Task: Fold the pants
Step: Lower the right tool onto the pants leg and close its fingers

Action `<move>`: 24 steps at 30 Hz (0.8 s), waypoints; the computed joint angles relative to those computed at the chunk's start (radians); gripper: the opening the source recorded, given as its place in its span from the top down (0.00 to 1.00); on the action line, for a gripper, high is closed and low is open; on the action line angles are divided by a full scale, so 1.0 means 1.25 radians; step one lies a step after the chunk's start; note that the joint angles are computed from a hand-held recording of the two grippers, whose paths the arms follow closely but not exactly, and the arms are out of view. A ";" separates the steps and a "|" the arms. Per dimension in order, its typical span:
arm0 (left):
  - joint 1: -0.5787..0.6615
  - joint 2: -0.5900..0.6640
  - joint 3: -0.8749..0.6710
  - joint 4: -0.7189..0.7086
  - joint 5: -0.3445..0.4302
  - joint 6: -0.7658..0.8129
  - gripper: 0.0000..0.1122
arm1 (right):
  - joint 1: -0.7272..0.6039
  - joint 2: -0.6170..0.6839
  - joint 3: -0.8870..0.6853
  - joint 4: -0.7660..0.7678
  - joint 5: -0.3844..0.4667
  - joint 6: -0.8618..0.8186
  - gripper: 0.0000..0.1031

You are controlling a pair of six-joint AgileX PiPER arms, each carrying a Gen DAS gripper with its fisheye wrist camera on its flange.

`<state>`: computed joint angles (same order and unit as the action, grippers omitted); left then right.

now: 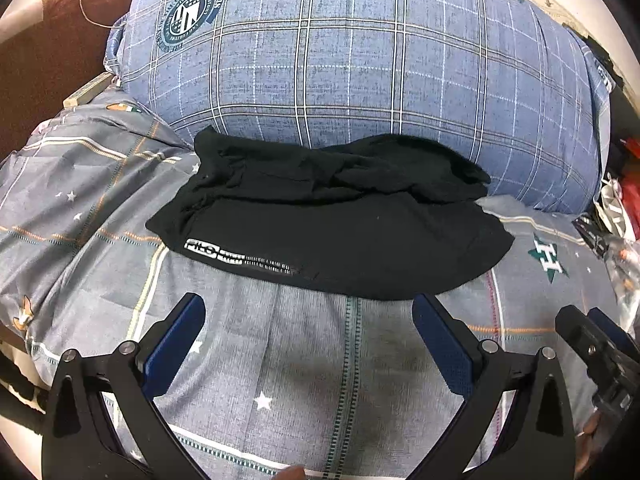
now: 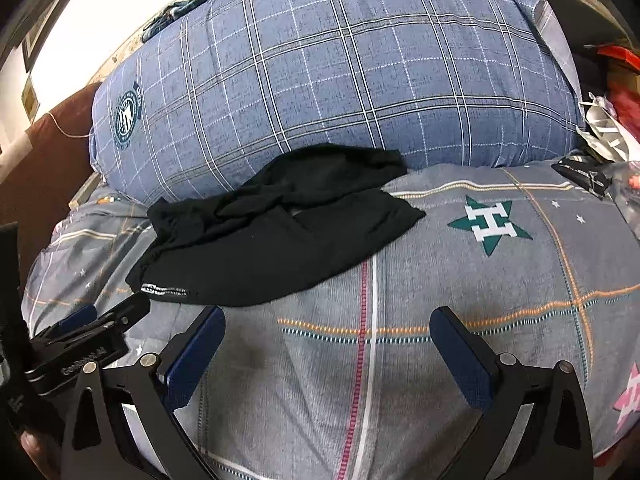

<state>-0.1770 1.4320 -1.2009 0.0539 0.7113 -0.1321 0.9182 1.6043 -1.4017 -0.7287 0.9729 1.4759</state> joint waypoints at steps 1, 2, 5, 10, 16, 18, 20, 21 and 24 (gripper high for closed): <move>0.001 0.015 -0.029 0.004 0.020 -0.006 0.08 | -0.013 -0.002 -0.003 0.008 -0.006 -0.011 0.00; 0.005 0.034 -0.064 -0.010 0.041 0.003 0.08 | -0.034 -0.005 -0.007 0.024 -0.018 -0.027 0.00; 0.033 0.114 -0.212 -0.089 0.124 0.045 0.08 | -0.139 0.002 -0.055 0.145 -0.066 -0.155 0.00; 0.022 0.300 -0.504 -0.112 0.244 0.020 0.08 | -0.308 0.112 -0.257 0.338 -0.048 -0.404 0.01; 0.011 0.371 -0.505 -0.158 0.253 0.049 0.08 | -0.430 0.224 -0.332 0.450 -0.113 -0.597 0.09; 0.016 0.375 -0.492 -0.204 0.267 0.081 0.08 | -0.461 0.291 -0.381 0.502 -0.050 -0.664 0.18; 0.011 0.378 -0.487 -0.200 0.279 0.073 0.08 | -0.482 0.326 -0.397 0.535 -0.040 -0.708 0.29; 0.010 0.379 -0.486 -0.206 0.281 0.078 0.08 | -0.484 0.350 -0.413 0.519 -0.027 -0.707 0.29; -0.010 0.381 -0.481 -0.172 0.282 0.067 0.08 | -0.490 0.389 -0.418 0.481 -0.016 -0.684 0.32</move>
